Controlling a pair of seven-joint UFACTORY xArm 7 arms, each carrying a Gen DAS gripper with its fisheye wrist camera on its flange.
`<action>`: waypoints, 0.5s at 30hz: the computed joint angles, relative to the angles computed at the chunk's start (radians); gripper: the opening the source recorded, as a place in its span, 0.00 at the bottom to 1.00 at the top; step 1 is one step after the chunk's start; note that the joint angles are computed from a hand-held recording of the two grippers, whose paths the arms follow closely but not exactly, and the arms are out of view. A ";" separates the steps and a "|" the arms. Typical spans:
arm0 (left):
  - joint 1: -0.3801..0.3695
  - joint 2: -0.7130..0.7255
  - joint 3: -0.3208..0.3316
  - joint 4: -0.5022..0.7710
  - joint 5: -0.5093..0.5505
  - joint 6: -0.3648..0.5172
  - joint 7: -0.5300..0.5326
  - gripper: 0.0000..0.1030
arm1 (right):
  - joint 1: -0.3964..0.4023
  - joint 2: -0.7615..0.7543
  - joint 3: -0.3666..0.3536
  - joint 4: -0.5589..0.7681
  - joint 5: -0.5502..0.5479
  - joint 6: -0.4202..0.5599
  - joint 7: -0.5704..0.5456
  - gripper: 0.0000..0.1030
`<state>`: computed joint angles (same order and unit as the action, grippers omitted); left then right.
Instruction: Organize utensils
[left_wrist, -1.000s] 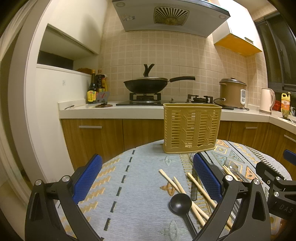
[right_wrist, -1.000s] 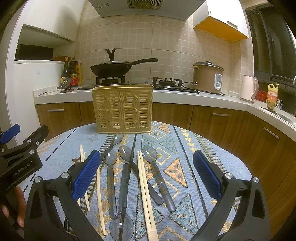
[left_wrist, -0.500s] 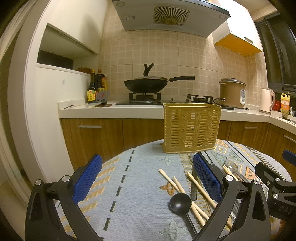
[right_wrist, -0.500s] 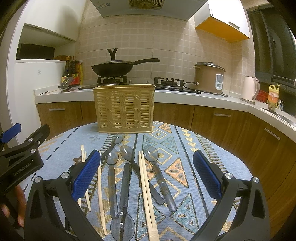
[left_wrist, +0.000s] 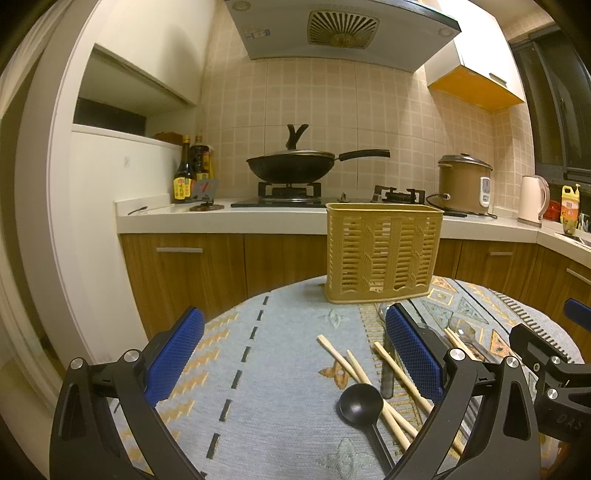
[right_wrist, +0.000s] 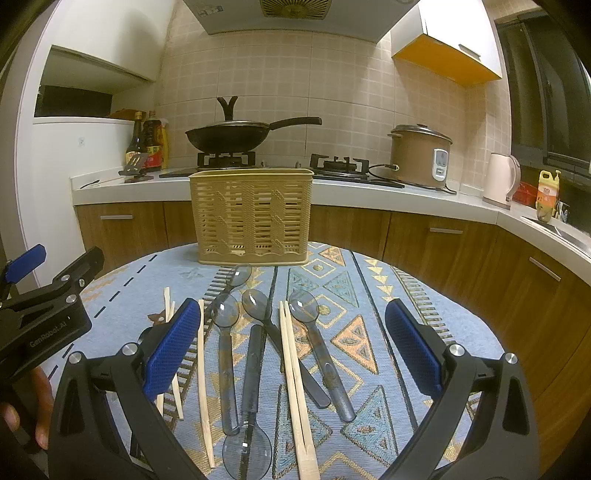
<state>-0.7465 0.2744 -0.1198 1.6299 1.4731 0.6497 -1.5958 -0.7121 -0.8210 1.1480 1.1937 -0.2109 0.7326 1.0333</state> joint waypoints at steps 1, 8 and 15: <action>0.000 0.001 0.000 0.000 -0.001 0.000 0.001 0.93 | -0.002 -0.004 0.000 -0.001 -0.002 -0.002 0.001 0.93; 0.000 0.002 0.000 0.000 -0.003 -0.003 0.001 0.93 | 0.038 0.048 -0.018 -0.013 0.012 -0.001 -0.016 0.93; 0.043 0.017 -0.001 0.008 -0.158 -0.133 0.129 0.93 | 0.048 0.091 -0.016 -0.005 -0.039 0.016 0.009 0.93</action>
